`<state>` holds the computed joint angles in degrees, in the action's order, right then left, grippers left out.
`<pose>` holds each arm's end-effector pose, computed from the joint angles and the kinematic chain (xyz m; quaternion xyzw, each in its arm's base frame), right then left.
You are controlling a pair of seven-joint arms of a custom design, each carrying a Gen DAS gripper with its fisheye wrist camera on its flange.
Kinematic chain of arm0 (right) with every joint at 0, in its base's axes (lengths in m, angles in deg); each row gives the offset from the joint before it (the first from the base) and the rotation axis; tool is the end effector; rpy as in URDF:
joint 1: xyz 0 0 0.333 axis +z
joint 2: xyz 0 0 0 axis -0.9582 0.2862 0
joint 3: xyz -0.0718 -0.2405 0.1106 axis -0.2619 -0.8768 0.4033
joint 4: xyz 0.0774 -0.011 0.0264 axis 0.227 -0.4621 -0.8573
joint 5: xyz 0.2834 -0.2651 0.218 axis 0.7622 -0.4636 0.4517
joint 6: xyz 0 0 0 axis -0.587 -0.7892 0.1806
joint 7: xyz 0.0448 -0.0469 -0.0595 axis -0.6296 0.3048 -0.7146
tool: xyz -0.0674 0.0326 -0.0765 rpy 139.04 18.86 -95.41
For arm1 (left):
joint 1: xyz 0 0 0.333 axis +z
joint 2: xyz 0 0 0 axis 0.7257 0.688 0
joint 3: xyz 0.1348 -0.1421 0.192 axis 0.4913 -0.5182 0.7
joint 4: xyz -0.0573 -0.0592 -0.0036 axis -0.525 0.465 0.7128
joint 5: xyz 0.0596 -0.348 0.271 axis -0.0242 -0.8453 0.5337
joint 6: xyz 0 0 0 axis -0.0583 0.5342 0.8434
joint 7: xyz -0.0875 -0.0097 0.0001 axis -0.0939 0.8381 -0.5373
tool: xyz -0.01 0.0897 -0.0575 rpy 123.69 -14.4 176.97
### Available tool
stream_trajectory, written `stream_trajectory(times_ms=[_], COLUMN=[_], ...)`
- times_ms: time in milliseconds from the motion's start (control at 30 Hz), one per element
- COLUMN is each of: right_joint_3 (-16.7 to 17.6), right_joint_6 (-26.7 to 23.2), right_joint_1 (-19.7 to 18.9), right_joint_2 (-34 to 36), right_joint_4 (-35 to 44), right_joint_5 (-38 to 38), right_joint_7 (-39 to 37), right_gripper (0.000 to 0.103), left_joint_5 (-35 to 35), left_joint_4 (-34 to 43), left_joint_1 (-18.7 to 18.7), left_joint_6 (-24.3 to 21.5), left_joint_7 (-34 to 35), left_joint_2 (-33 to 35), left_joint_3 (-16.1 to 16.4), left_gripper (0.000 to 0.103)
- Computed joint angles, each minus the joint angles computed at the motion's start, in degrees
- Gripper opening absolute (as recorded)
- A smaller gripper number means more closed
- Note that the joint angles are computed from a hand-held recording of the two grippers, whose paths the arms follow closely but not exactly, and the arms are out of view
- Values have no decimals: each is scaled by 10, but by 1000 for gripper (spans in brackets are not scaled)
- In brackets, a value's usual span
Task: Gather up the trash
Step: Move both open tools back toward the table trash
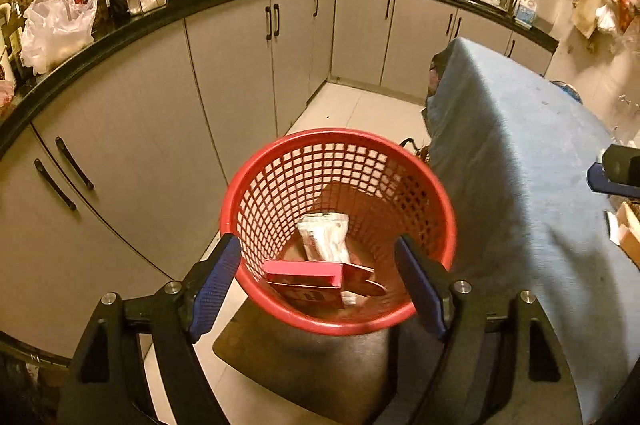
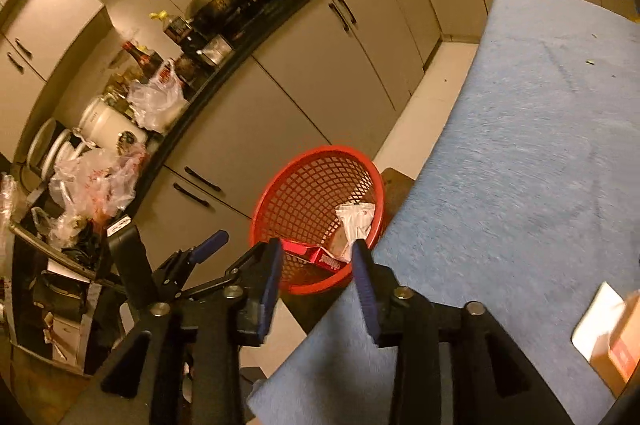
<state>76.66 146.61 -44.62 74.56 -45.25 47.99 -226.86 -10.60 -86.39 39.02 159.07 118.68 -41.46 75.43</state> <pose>0.5241 0.4208 0.4177 -0.5075 0.7576 -0.0611 0.4058 0.6064 -0.1638 0.3614 -0.4710 0.8041 -0.3230 0.1651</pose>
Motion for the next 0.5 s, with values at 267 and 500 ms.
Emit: stream_trajectory(times_ms=[267,500], right_joint_3=[6,32], right_joint_6=[-6,-19], right_joint_1=[3,-13], right_joint_2=[-71,-129], right_joint_4=[-68,-126], right_joint_5=[-112,-142], right_joint_7=[104,132], right_gripper=[51,63], left_joint_5=[-102,-128], left_joint_4=[-55,-89], left_joint_1=[-20,-48], left_joint_6=[-9,-20], left_joint_7=[80,100], left_joint_2=[-76,-123], left_joint_3=[1,10], left_gripper=[80,80])
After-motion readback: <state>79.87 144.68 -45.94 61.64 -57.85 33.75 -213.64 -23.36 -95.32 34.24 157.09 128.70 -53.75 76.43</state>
